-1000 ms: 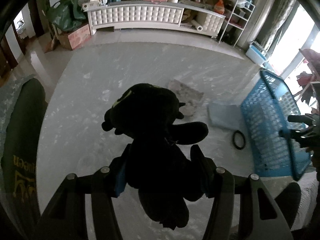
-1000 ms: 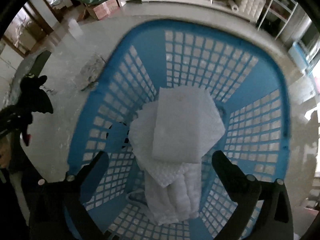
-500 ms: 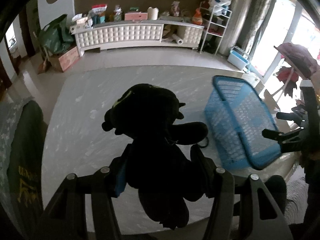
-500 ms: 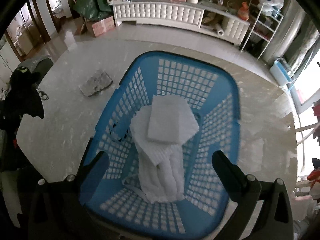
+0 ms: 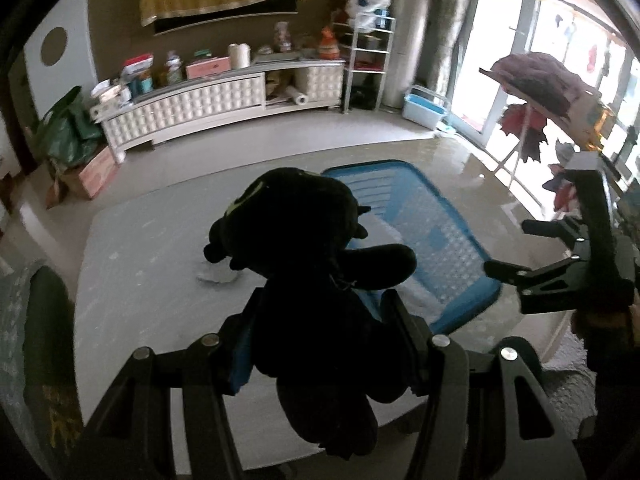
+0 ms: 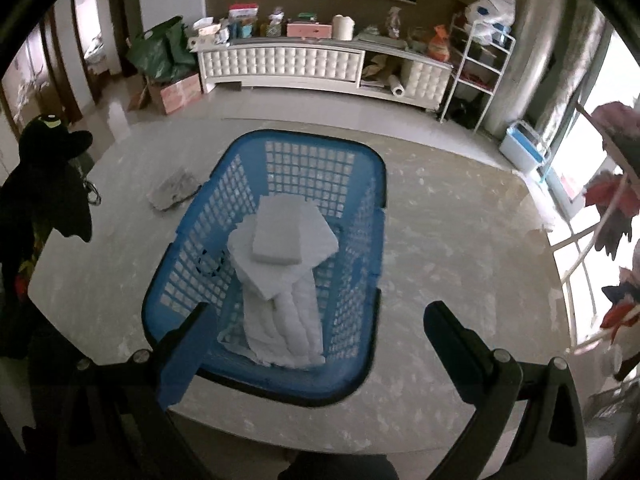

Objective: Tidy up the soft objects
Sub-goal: 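Carry the black plush toy with the left gripper over the blue basket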

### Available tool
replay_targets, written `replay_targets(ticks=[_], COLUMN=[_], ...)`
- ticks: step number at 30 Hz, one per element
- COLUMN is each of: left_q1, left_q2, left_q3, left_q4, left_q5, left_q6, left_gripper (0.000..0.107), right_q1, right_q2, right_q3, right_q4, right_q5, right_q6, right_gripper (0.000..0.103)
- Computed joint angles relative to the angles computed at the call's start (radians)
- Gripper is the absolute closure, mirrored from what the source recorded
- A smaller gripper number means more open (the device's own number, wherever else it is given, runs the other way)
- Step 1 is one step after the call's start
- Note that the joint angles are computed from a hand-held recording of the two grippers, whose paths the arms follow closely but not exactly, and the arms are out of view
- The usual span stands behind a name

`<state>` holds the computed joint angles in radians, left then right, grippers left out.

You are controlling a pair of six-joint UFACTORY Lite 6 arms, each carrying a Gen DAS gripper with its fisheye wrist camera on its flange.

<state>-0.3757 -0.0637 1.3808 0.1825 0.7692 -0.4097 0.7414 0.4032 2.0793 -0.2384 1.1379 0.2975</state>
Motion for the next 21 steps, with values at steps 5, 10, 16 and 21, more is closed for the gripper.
replay_targets(ticks=[5, 10, 16, 21], left_q1=[-0.064, -0.110, -0.138, -0.135], left_q2=[0.114, 0.236, 0.378, 0.549], left_q3=[0.100, 0.216, 0.358, 0.556], left_q4=[0.016, 0.025, 0.011, -0.024], left_q5=[0.002, 0.020, 0.039, 0.086], left_q6=[-0.020, -0.012, 0.050, 0.153], left_gripper=[0.052, 0.052, 0.052, 0.052], right_q1=[-0.044, -0.080, -0.115, -0.147], right_q2=[-0.054, -0.113, -0.163, -0.180], right_q3=[-0.085, -0.171, -0.262, -0.297], right_q4=[0.013, 0.005, 0.026, 0.058], right_q5=[-0.028, -0.068, -0.131, -0.163], right_q6=[0.000, 0.021, 0.030, 0.019], right_gripper=[0.000, 0.000, 0.000, 0.000])
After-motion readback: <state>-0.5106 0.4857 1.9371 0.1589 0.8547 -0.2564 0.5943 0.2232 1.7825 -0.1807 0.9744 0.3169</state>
